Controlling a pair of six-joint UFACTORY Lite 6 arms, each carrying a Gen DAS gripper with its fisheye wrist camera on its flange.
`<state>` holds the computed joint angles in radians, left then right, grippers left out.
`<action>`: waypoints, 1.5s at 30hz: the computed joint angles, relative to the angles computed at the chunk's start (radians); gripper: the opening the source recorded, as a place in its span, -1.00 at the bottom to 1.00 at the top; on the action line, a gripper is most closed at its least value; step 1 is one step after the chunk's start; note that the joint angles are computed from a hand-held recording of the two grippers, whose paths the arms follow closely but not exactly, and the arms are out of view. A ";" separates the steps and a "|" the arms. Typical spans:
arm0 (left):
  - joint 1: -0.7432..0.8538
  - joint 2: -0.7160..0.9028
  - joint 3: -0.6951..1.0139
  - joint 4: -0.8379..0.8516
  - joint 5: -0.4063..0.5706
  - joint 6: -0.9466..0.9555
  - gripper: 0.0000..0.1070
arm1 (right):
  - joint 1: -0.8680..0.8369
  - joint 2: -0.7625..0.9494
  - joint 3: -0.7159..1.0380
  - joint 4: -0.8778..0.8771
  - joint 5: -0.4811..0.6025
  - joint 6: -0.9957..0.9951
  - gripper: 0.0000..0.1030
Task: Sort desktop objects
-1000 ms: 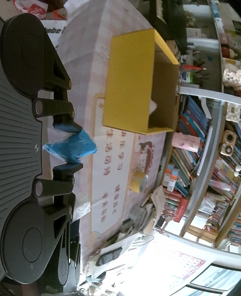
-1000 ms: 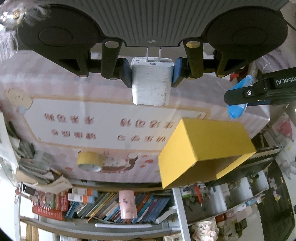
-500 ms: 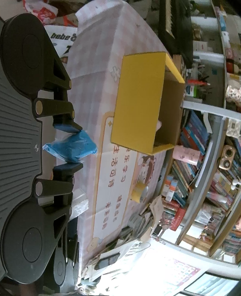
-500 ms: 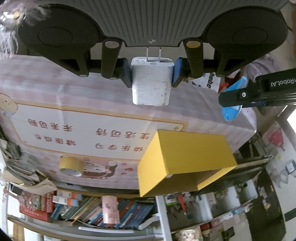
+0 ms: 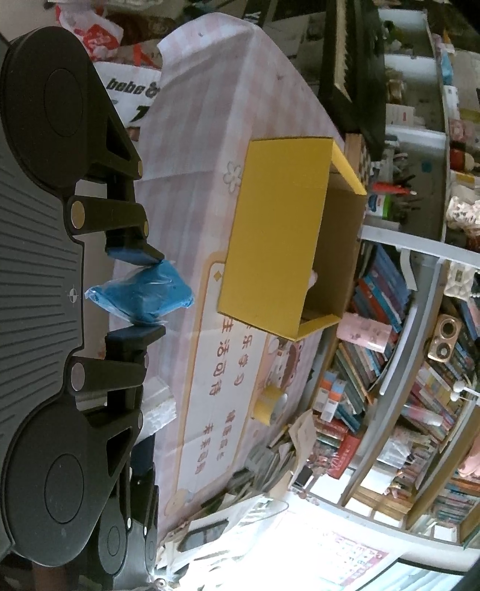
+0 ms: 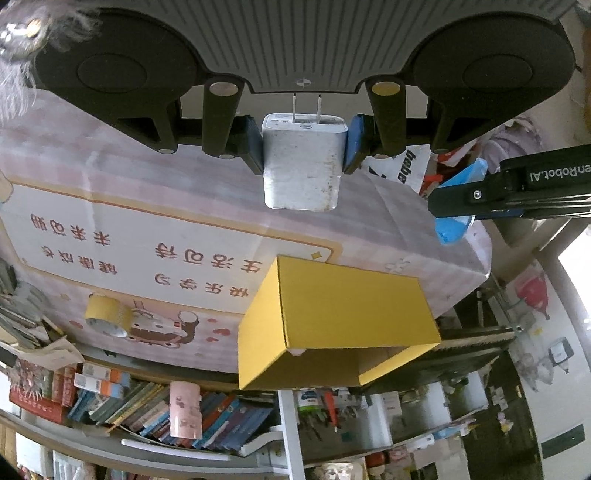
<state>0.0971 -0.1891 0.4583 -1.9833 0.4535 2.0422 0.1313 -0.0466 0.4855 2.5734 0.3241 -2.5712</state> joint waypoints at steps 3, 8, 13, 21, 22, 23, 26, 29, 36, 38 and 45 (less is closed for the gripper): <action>0.011 -0.002 -0.002 0.010 0.006 -0.002 -0.39 | 0.012 0.002 0.002 0.013 0.000 -0.011 -0.20; 0.033 -0.011 -0.007 0.025 0.007 -0.015 -0.39 | 0.032 0.007 0.010 0.028 -0.007 -0.022 -0.20; 0.048 -0.016 -0.010 0.043 0.003 -0.036 -0.39 | 0.052 0.009 0.017 0.016 -0.015 -0.017 -0.20; 0.039 -0.006 -0.006 0.038 -0.010 -0.047 -0.39 | 0.059 0.021 0.029 0.002 -0.016 -0.024 -0.20; 0.039 -0.002 -0.004 0.034 -0.012 -0.045 -0.39 | 0.057 0.026 0.032 -0.013 -0.014 -0.013 -0.20; 0.037 0.000 -0.003 0.026 -0.017 -0.042 -0.39 | 0.054 0.035 0.040 -0.033 -0.012 0.002 -0.20; 0.034 0.009 0.002 0.003 -0.027 -0.029 -0.39 | 0.048 0.054 0.057 -0.080 -0.005 0.033 -0.20; 0.027 0.033 0.020 -0.024 -0.036 -0.009 -0.40 | 0.046 0.085 0.082 -0.092 0.006 0.034 -0.20; 0.020 0.096 0.081 -0.077 -0.062 0.032 -0.40 | 0.044 0.177 0.183 -0.159 0.021 0.071 -0.20; 0.020 0.115 0.102 -0.096 -0.063 0.045 -0.40 | 0.041 0.204 0.220 -0.177 0.026 0.080 -0.20; 0.013 0.201 0.234 -0.190 -0.077 0.130 -0.40 | 0.014 0.302 0.389 -0.344 0.033 0.239 -0.20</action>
<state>0.1103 0.0123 0.6927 -2.1734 0.3761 2.1726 0.1449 0.2557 0.8748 2.2298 0.3575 -2.3322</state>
